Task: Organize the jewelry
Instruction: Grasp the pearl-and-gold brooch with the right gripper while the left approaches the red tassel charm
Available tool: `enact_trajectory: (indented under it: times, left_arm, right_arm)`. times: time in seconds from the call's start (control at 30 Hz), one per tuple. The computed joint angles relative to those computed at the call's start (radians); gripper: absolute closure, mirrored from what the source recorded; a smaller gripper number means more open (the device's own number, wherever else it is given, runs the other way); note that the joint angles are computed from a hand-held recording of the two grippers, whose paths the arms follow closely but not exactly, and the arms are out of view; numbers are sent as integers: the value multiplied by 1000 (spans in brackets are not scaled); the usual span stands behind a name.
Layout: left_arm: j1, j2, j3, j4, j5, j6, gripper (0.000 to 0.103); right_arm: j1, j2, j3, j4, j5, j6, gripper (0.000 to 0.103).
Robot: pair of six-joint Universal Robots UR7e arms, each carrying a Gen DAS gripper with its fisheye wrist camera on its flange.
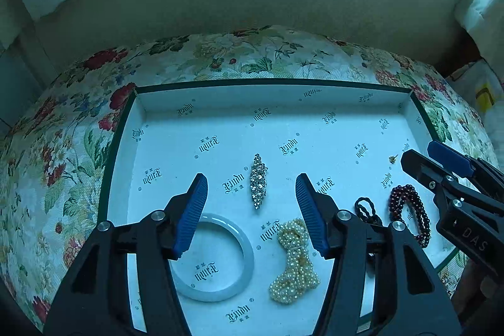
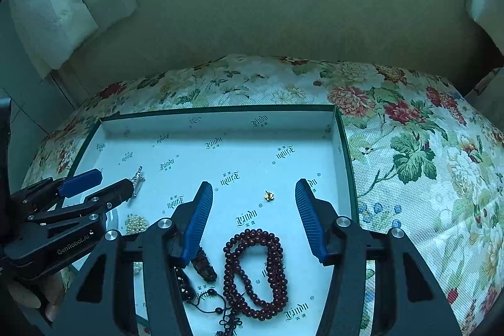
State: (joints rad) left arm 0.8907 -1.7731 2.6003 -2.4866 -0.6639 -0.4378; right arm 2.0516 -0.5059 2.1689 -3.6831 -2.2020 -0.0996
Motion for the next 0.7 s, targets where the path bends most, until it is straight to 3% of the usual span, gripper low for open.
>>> enact_trajectory:
  times: [0.23,0.5,0.7]
  left_arm:
    - [-120,-237,34,314,5,-165,45]
    - [-325,-562,33,883,-24,-492,45]
    - [-491,-740,13,1274,-101,-760,45]
  right_arm:
    - [57,-50,89,-38,-24,23,48]
    - [109,-83,212,-59,-62,131,48]
    - [133,-75,292,-52,-94,220,48]
